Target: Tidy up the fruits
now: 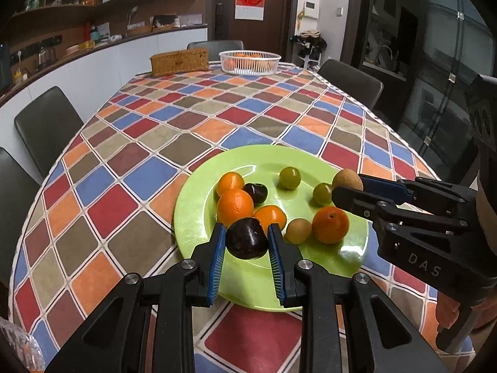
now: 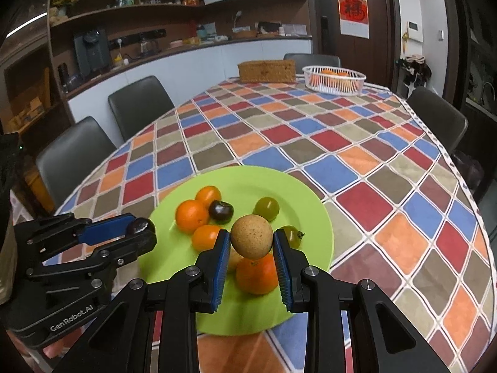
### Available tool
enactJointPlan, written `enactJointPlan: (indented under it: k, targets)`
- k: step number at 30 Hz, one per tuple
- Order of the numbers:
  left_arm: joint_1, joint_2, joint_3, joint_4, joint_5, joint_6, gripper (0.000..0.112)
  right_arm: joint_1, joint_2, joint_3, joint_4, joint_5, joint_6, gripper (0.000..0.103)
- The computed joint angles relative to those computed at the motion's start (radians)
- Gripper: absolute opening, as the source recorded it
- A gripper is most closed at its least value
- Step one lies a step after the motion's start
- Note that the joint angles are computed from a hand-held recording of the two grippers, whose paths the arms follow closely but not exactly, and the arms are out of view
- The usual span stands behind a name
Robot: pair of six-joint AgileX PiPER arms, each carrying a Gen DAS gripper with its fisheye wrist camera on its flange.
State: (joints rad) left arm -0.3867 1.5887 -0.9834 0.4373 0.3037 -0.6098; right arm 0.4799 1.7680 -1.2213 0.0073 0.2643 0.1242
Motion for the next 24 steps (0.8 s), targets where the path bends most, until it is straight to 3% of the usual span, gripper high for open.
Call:
enactJointPlan:
  k: [6,8,11,16,24]
  targets:
    - [0.0,0.021,-0.016,-0.001,-0.006,0.015,0.032,-0.012,0.055,-0.049,0.043,0.029,-0.052,0.03]
    - [-0.011,0.011,-0.007,0.082,-0.005,-0.073,0.043,-0.015,0.057,-0.048,0.048,0.026,-0.044,0.031]
    - [-0.026,-0.009,0.001,0.164,0.021,-0.158,0.043,-0.015,0.049,-0.04,0.021,0.025,-0.009,0.037]
    - [-0.069,-0.073,0.036,0.289,0.072,-0.303,0.045,-0.01,-0.018,0.035,-0.03,-0.002,0.055,0.037]
    - [-0.194,-0.217,0.105,0.465,0.206,-0.541,0.06,0.033,-0.199,0.187,-0.386,-0.004,0.439,0.052]
